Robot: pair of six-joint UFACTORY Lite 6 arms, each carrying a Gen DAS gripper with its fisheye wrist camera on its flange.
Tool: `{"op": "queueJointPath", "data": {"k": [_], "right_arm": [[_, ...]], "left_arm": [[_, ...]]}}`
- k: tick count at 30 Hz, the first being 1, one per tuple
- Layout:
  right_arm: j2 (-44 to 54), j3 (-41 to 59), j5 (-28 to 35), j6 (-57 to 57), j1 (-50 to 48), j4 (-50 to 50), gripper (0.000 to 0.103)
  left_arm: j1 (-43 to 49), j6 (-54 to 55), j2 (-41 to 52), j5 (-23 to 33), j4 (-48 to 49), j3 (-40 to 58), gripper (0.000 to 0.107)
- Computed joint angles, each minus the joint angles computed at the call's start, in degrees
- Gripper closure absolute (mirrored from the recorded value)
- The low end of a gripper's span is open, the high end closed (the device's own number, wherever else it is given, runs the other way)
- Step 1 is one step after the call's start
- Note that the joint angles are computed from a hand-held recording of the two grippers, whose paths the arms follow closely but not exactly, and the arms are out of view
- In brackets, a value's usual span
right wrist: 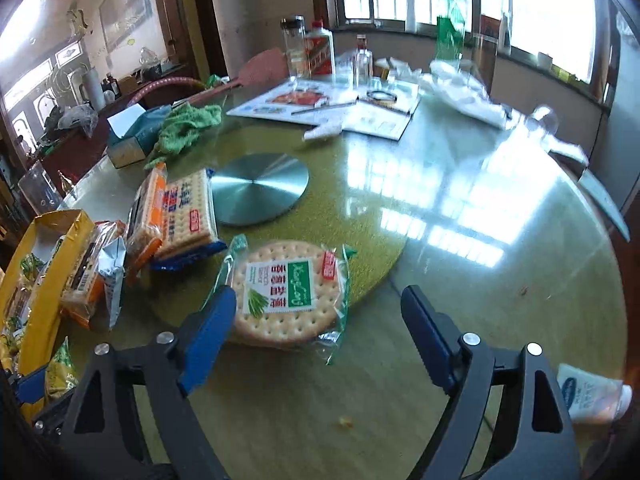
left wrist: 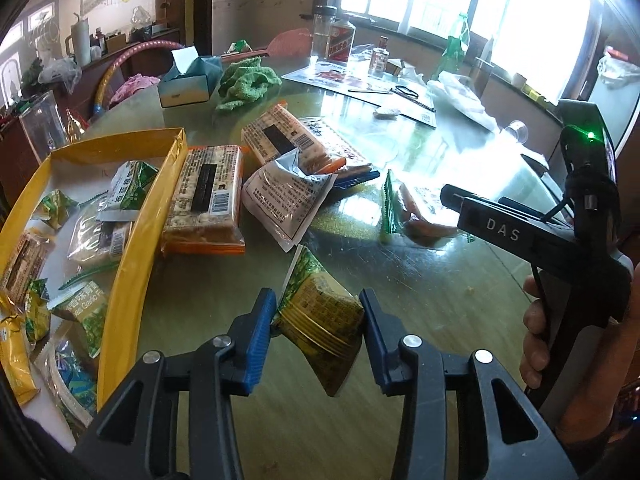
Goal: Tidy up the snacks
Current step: 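Adjust grip and lift round cracker pack with right gripper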
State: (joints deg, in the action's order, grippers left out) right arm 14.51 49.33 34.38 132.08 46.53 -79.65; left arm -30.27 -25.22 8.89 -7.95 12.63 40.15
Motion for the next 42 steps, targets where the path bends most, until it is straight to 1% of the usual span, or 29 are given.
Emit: {"op": "queueJointPath", "data": {"k": [2, 5, 6, 8, 10, 12, 13, 14, 15, 16, 19, 21, 25, 27, 29, 30, 32, 35, 36, 39, 41, 42], "right_arm": [[0.7, 1.0, 0.5, -1.9, 0.2, 1.4, 0.018], [0.4, 1.7, 0.8, -3.5, 0.5, 2.2, 0.017], [0.3, 2.0, 0.9, -4.2, 0.5, 2.8, 0.015], [0.2, 2.7, 0.0, -5.7, -0.2, 4.0, 0.015], [0.1, 3.0, -3.2, -6.8, -1.9, 4.5, 0.013], [0.6, 3.4, -8.7, -8.3, -4.6, 5.2, 0.013], [1.7, 4.7, -11.1, -11.6, -6.2, 8.2, 0.013], [3.0, 6.3, -11.2, -15.7, -6.7, 12.3, 0.013], [4.7, 8.5, -10.8, -20.7, -7.3, 16.9, 0.013], [6.0, 10.0, -10.7, -23.2, -7.7, 19.3, 0.013], [10.0, 13.8, -11.0, -27.9, -9.2, 24.7, 0.013], [12.0, 15.9, -11.1, -27.9, -9.4, 26.0, 0.013], [16.3, 21.4, -8.2, -31.4, -8.7, 30.3, 0.012], [18.1, 23.7, -6.6, -33.6, -8.4, 32.0, 0.011], [18.7, 24.4, -5.3, -32.9, -7.6, 31.3, 0.011], [18.6, 24.1, -5.0, -32.4, -7.2, 31.2, 0.011], [18.1, 23.4, -4.3, -31.4, -6.1, 30.2, 0.011], [16.7, 21.1, -5.4, -29.5, -5.0, 28.9, 0.011], [16.8, 21.3, -5.3, -29.9, -4.7, 29.1, 0.01], [18.7, 23.9, -4.5, -33.6, -4.4, 31.1, 0.007], [20.3, 26.5, -2.7, -36.7, -4.5, 34.2, 0.007], [20.7, 27.0, -2.5, -36.7, -4.4, 34.0, 0.007]], "left_arm": [[0.4, -3.4, -1.3, 0.1, 3.9, -0.9, 0.065], [1.1, -3.6, -4.7, 0.3, 4.7, -3.1, 0.065], [1.4, -5.3, -5.6, 0.3, 6.5, -3.6, 0.065], [2.4, -9.3, -7.8, 0.0, 10.9, -5.1, 0.065], [3.6, -12.2, -9.4, -0.4, 14.2, -6.3, 0.065], [4.7, -16.6, -10.9, -1.0, 18.5, -7.6, 0.065], [5.3, -19.5, -11.7, -1.3, 21.5, -8.3, 0.065], [6.0, -22.5, -12.4, -1.5, 24.6, -8.8, 0.065], [6.2, -23.1, -12.8, -1.7, 25.3, -9.2, 0.065], [6.6, -24.2, -13.6, -1.9, 26.5, -9.8, 0.065], [8.3, -30.1, -15.9, -2.8, 33.1, -11.5, 0.065], [9.4, -32.2, -16.7, -3.4, 35.6, -12.3, 0.065], [10.1, -32.2, -17.3, -3.6, 35.9, -12.9, 0.065], [9.2, -25.7, -18.5, -2.5, 29.3, -13.6, 0.065], [8.3, -18.7, -20.4, -1.7, 22.2, -14.8, 0.065], [8.3, -17.5, -21.0, -1.8, 21.0, -15.4, 0.065], [8.4, -17.7, -21.8, -1.8, 21.4, -16.1, 0.065], [8.8, -19.4, -22.5, -2.4, 23.4, -16.9, 0.065], [8.9, -20.4, -22.6, -2.3, 24.4, -16.9, 0.065], [9.3, -23.1, -22.9, -2.5, 27.4, -17.2, 0.065], [9.1, -23.1, -24.2, -1.9, 27.5, -17.9, 0.065], [9.0, -23.8, -24.8, -1.7, 28.0, -18.1, 0.065]]}}
